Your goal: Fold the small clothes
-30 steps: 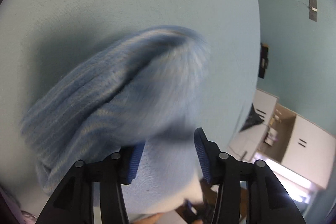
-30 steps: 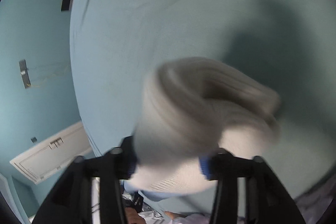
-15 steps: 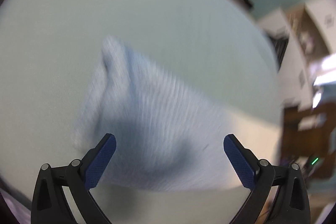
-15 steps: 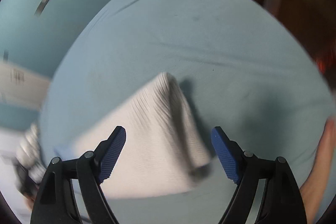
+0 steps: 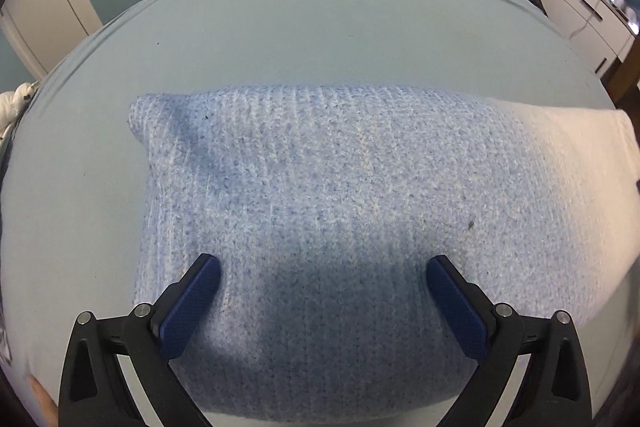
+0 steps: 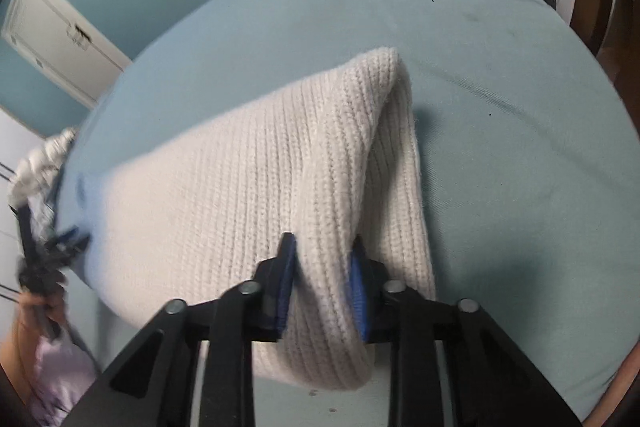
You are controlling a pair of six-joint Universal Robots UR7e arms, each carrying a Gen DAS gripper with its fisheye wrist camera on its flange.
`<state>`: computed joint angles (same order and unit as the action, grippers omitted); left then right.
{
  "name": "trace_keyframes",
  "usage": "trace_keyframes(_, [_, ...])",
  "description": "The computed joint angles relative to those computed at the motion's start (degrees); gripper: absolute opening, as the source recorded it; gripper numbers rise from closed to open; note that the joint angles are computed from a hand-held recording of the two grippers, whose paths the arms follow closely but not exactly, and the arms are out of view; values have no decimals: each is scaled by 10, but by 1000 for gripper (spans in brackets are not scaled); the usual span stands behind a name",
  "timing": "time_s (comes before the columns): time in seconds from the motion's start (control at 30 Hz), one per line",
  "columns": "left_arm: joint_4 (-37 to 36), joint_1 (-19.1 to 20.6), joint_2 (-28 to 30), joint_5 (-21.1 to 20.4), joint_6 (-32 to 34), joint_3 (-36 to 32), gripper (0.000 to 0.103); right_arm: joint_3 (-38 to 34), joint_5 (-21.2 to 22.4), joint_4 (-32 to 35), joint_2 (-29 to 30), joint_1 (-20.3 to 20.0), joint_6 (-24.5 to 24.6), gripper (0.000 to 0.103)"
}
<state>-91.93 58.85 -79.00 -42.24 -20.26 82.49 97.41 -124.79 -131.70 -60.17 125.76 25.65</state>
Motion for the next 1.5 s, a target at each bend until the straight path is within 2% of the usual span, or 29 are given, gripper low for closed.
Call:
trace_keyframes(0.1, [-13,3,34,-2,2,-29,103,18,-9,-32,-25,30,42,11])
trace_keyframes(0.17, [-16,3,27,1,2,-20,103,38,-17,-42,-55,47,42,11])
trace_keyframes(0.23, [-28,1,37,3,1,-18,103,40,-11,-20,-67,47,72,11])
trace_keyframes(0.33, [-26,0,23,2,3,-5,103,47,-11,34,-67,25,128,11])
trace_keyframes(0.43, [-21,2,20,-2,0,-9,103,49,-5,32,-63,12,144,14])
trace_keyframes(0.5, [-26,3,20,0,4,-10,103,30,-20,61,-61,22,180,21])
trace_keyframes(0.57, [-29,4,21,2,8,-10,103,8,-62,96,-55,34,222,44])
trace_keyframes(0.6, [-35,5,21,3,10,-8,103,6,-78,83,-54,43,221,49])
trace_keyframes(0.67, [-34,2,18,3,7,-5,103,-12,-91,58,-41,51,187,68])
trace_keyframes(0.8, [-37,-1,12,5,7,4,103,-34,-93,63,-11,32,176,70])
trace_keyframes(0.83, [-39,0,12,5,8,6,103,-34,-83,82,-12,23,186,70])
trace_keyframes(0.9, [-39,0,11,4,7,7,103,-11,-66,64,-25,7,190,65])
trace_keyframes(0.93, [-40,1,10,3,8,8,103,-1,-47,49,-31,-2,177,53])
trace_keyframes(0.97, [-41,1,9,2,9,8,103,10,-15,23,-38,-11,152,22])
trace_keyframes(1.0, [-44,1,8,1,10,10,103,13,-7,9,-37,-8,128,13])
trace_keyframes(1.03, [-44,1,8,1,10,9,103,11,-22,2,-36,-1,95,13])
trace_keyframes(1.07, [-43,1,8,0,10,8,103,12,-62,-14,-31,16,77,12])
trace_keyframes(1.1, [-43,2,9,-1,11,7,103,8,-84,-11,-28,28,74,12])
trace_keyframes(1.2, [-39,2,7,-28,24,-12,101,-18,-92,71,-19,31,135,13])
trace_keyframes(1.23, [-56,5,1,-60,53,-25,99,-31,-108,106,-13,34,157,15])
trace_keyframes(1.27, [-62,5,-3,-79,76,-39,99,-55,-128,156,-3,40,182,28])
trace_keyframes(1.3, [-64,5,-7,-87,95,-51,99,-67,-157,186,4,53,209,36])
trace_keyframes(1.33, [-63,4,-11,-93,119,-69,101,-70,-177,193,3,64,217,48])
trace_keyframes(1.4, [-40,14,-14,-108,149,-116,101,-60,-177,136,-9,89,177,62])
trace_keyframes(1.43, [-22,22,-13,-117,150,-136,101,-56,-172,116,-12,96,159,73])
trace_keyframes(1.47, [-5,31,-13,-126,147,-152,99,-55,-168,107,-15,104,147,80])
trace_keyframes(1.5, [17,43,-13,-131,139,-167,99,-60,-165,114,-15,112,143,80])
